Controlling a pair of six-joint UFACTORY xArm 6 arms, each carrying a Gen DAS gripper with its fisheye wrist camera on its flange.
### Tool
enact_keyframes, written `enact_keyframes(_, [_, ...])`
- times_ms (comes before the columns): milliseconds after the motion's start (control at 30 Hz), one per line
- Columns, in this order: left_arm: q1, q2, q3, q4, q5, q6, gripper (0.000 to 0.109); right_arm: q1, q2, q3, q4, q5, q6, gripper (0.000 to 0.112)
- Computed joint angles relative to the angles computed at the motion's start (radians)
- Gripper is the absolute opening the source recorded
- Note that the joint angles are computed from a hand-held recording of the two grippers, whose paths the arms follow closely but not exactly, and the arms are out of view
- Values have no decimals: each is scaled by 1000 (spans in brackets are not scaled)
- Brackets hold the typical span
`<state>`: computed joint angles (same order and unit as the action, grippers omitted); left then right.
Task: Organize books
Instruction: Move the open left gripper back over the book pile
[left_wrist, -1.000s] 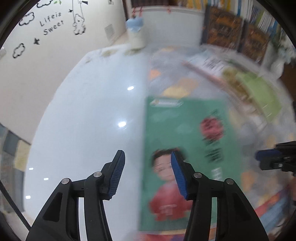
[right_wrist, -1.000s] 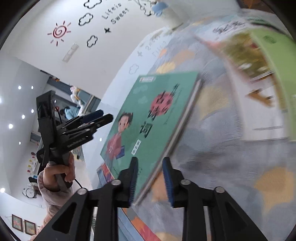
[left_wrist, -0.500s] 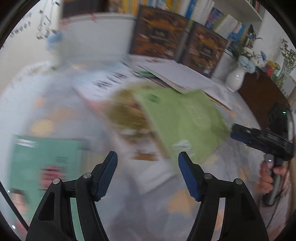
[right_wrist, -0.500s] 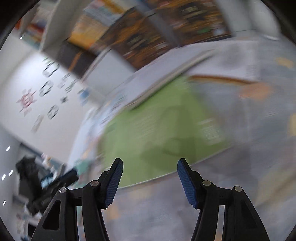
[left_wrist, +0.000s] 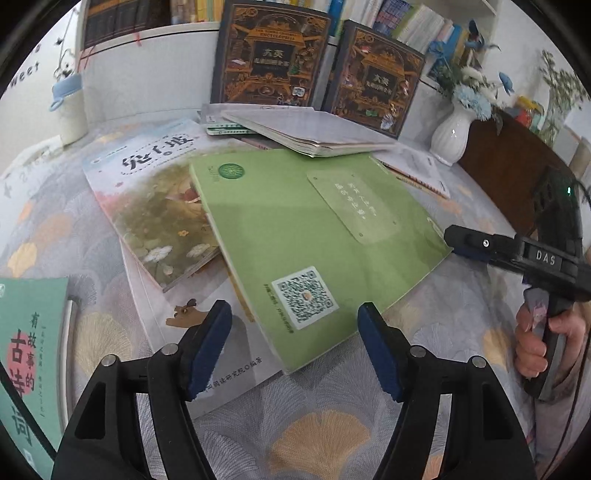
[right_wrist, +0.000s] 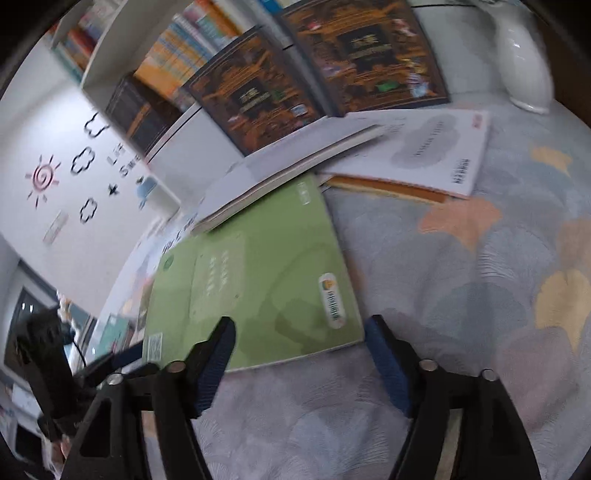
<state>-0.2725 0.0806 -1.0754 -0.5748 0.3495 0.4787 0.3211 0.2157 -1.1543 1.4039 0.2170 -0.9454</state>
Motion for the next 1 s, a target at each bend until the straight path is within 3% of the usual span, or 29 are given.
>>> enact_keyframes(267, [-22,10,4,117,-34,-69,71,-20,-3,-2,50,62,-39,77])
enact_keyframes(500, [-7,-67,39,20,69,-46,71,-40,-80,78,123,124,-27,77])
enact_keyframes(733, [-10,-222,165,12,99,-23,71,-36,-314,315,236,203,-103,74])
enact_keyframes(933, [-12,-401,221,-194,175,127,73,29,-658,535,373,104,-206,74])
enact_keyframes(1000, [-23,-444,217,-188,157,132,72,39,-745,548,415,95,-256,73])
